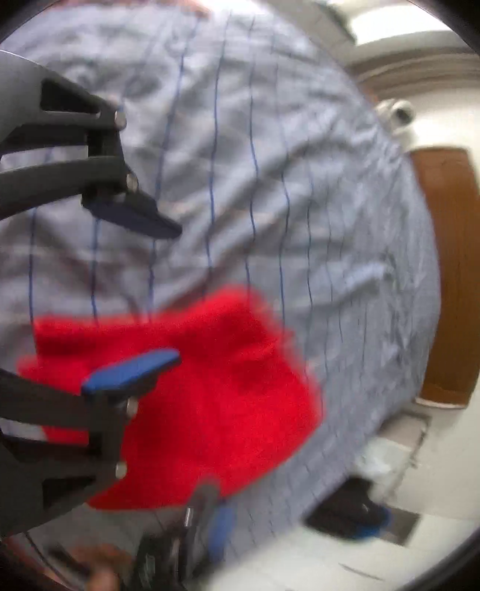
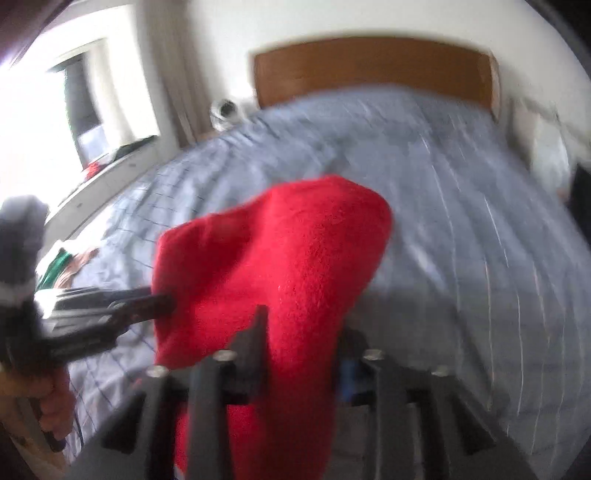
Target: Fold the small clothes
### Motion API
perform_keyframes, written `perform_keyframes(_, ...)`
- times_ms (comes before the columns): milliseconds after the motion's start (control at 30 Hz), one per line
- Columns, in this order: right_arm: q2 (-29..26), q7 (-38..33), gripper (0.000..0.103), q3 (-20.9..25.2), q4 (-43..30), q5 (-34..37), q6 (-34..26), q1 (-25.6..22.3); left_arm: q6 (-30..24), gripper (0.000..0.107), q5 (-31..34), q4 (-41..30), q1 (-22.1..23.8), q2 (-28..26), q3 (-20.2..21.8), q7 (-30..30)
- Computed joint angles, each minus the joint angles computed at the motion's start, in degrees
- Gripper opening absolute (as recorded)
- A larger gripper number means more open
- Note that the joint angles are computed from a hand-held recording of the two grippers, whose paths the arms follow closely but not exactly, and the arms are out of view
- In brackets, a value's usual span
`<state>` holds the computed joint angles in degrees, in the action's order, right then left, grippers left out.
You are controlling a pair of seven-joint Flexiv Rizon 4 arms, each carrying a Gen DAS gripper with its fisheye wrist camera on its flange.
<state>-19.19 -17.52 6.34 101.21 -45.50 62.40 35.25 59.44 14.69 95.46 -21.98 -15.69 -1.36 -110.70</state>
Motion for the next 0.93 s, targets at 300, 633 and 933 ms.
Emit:
perform_keyframes(300, 14.25, 8.74, 0.103, 6.16, 12.06, -10.21, -12.61, -0.57, -16.25, 0.103, 39.55, -0.55, -12.86, 15.04, 0.93, -33.99)
perform_keyframes(633, 21.79, 9.92, 0.103, 14.72, 12.52, -2.58, -25.45, 1.43, -15.84, 0.103, 22.27, 6.25, -7.71, 22.79, -4.68, -23.20)
perform_keyframes(933, 23.58, 10.82, 0.103, 17.24, 12.97, -1.23, -28.63, 3.27, -17.45, 0.103, 21.10, 9.61, -3.15, 26.76, -11.99, -24.09)
